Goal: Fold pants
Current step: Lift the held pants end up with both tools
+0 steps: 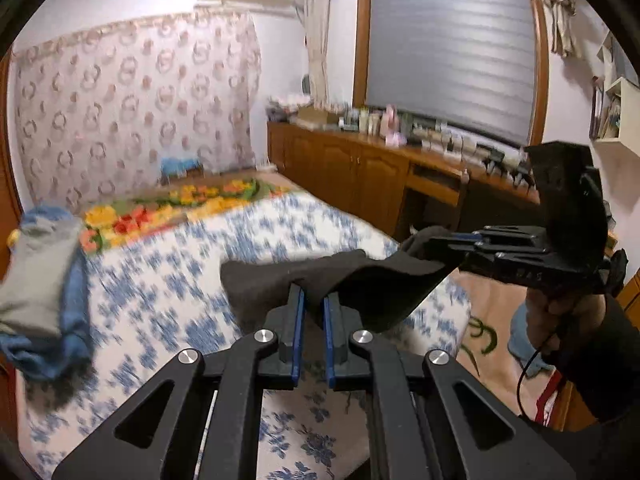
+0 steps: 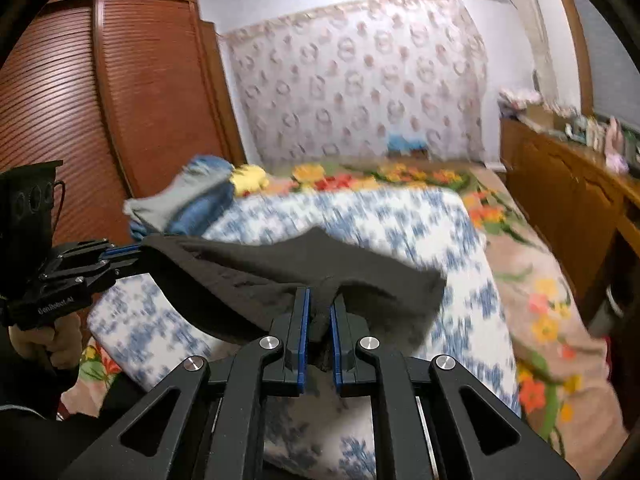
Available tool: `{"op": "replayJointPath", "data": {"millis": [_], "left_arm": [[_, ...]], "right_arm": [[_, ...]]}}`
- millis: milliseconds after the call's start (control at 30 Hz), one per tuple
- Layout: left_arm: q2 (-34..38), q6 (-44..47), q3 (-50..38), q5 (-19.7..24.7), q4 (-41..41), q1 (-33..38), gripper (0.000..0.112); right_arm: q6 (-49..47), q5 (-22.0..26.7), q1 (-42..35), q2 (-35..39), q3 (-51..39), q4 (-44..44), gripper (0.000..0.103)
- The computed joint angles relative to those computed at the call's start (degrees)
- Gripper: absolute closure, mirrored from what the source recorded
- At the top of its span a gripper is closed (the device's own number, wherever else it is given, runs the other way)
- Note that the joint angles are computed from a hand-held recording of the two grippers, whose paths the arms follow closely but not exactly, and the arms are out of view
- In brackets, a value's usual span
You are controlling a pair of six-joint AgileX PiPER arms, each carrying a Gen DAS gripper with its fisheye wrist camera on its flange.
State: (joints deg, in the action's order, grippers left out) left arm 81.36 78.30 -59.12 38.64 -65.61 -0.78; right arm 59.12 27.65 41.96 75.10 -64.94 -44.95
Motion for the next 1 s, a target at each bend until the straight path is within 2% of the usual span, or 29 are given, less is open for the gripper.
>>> {"op": "replayJointPath", "data": {"millis": [267, 367, 567, 700, 800, 900, 1000], "left_arm": [[-4.06, -0.88, -4.83, 6.19, -1.17, 7.75, 0.103], [-4.67, -1.18, -6.55, 10.01, -2.98, 11.7, 0.103], [-6.54, 0.88, -6.93, 12.86, -5.66, 16.12, 0.103], [-6.27, 2.38, -6.79, 12.05, -6.43, 16.91, 0.103], [-3.08, 2.25, -8.0, 9.12, -5.76, 15.84, 0.103], [1.81, 0.28, -11.49, 5.52, -3.98, 13.52, 0.103], [7.44, -2.89, -17.81, 1.74, -0.37, 10.47, 0.103]], "right_arm": [[-5.45, 2.33, 5.14, -0.88, -6.87, -1.13, 0.094], [-5.54, 3.71, 7.92, -1.19, -8.85, -3.5, 0.094], [-3.28, 4.24, 11.1, -1.25, -9.41, -9.15, 0.094], [-3.52, 1.91, 9.58, -1.68, -7.69, -9.06, 0.094], [-7.74, -1.0, 5.86, 0.5, -8.58, -4.31, 0.094], [-17.48, -1.1, 2.16, 4.93, -13.88, 5.2, 0.094], [-26.05, 2.28, -1.23, 11.41, -23.35, 12.86, 0.094]]}}
